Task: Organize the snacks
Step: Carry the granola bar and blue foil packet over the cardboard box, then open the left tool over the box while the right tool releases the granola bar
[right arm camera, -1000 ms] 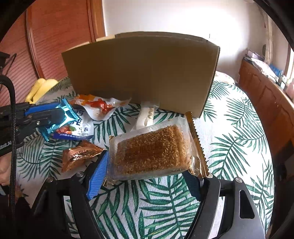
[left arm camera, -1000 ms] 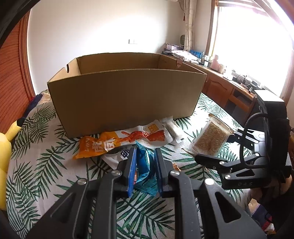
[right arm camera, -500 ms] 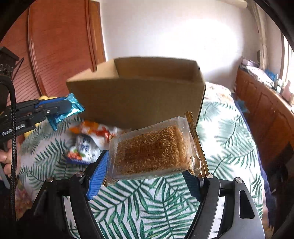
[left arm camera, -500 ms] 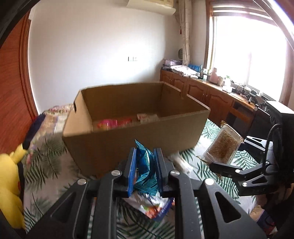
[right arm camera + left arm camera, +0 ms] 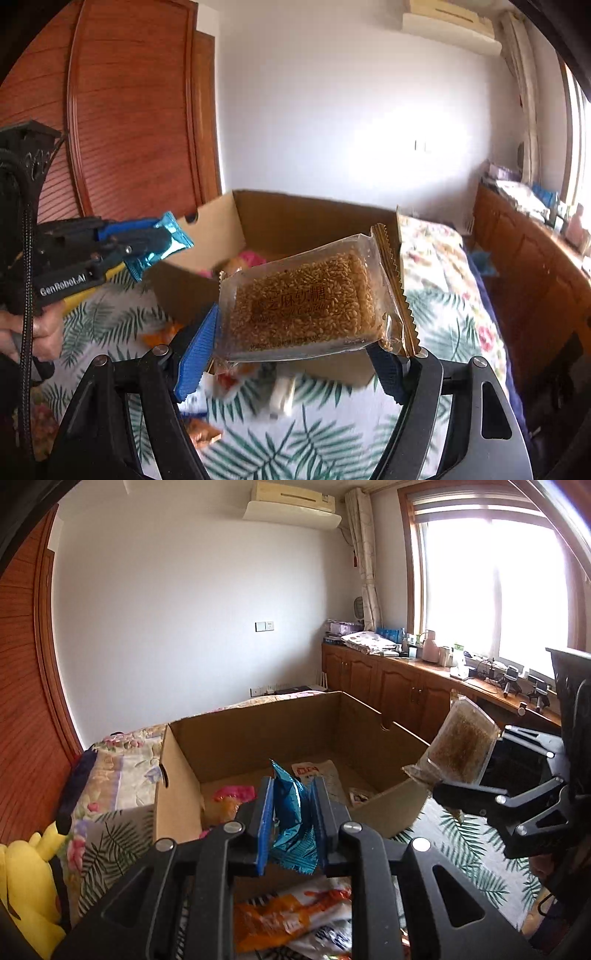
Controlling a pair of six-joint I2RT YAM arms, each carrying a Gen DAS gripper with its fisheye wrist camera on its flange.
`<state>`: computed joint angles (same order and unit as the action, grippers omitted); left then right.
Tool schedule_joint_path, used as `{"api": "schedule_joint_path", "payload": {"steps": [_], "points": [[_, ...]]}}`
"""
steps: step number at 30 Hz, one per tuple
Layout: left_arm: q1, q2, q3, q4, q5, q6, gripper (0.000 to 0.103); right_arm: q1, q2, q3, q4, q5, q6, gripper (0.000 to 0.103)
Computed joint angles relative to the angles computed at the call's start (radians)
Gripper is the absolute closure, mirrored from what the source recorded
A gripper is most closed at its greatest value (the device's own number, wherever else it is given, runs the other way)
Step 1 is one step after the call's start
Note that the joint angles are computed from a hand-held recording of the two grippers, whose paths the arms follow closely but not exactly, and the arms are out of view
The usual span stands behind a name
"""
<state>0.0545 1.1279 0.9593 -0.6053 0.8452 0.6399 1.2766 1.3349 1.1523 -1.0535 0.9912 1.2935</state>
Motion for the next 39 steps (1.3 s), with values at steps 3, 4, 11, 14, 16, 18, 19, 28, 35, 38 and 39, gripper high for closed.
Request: {"api": "schedule_joint_path", "payload": {"steps": [3, 4, 11, 14, 16, 18, 19, 28, 35, 38, 39], "points": [[-0.033, 0.029, 0.004, 0.056, -0.038, -0.026, 0.085, -0.049, -0.018, -0.011, 0.073, -0.009, -0.106, 0.025], [-0.042, 0.043, 0.007, 0.075, -0.049, -0.034, 0.085, -0.07, -0.026, -0.02, 0.106, -0.017, -0.147, 0.025], [-0.109, 0.134, 0.022, 0.189, -0.131, -0.113, 0.085, -0.205, -0.074, -0.103, 0.33, -0.105, -0.355, 0.025], [-0.13, 0.17, 0.023, 0.234, -0.161, -0.136, 0.085, -0.272, -0.11, -0.161, 0.441, -0.185, -0.418, 0.025], [-0.14, 0.196, 0.027, 0.252, -0.174, -0.147, 0.085, -0.304, -0.118, -0.179, 0.471, -0.213, -0.446, 0.025], [-0.15, 0.216, 0.027, 0.27, -0.187, -0.155, 0.085, -0.328, -0.12, -0.191, 0.496, -0.233, -0.463, 0.025], [-0.155, 0.219, 0.024, 0.278, -0.194, -0.159, 0.085, -0.347, -0.125, -0.204, 0.514, -0.253, -0.476, 0.025], [-0.185, 0.246, 0.019, 0.3, -0.235, -0.167, 0.084, -0.393, -0.086, -0.221, 0.558, -0.303, -0.485, 0.025], [-0.192, 0.241, 0.006, 0.301, -0.25, -0.158, 0.081, -0.422, -0.059, -0.207, 0.569, -0.337, -0.511, 0.025], [-0.191, 0.24, 0.005, 0.293, -0.251, -0.161, 0.078, -0.429, -0.046, -0.204, 0.57, -0.344, -0.518, 0.024], [-0.19, 0.236, 0.004, 0.29, -0.251, -0.161, 0.078, -0.43, -0.04, -0.201, 0.569, -0.346, -0.515, 0.023]]}}
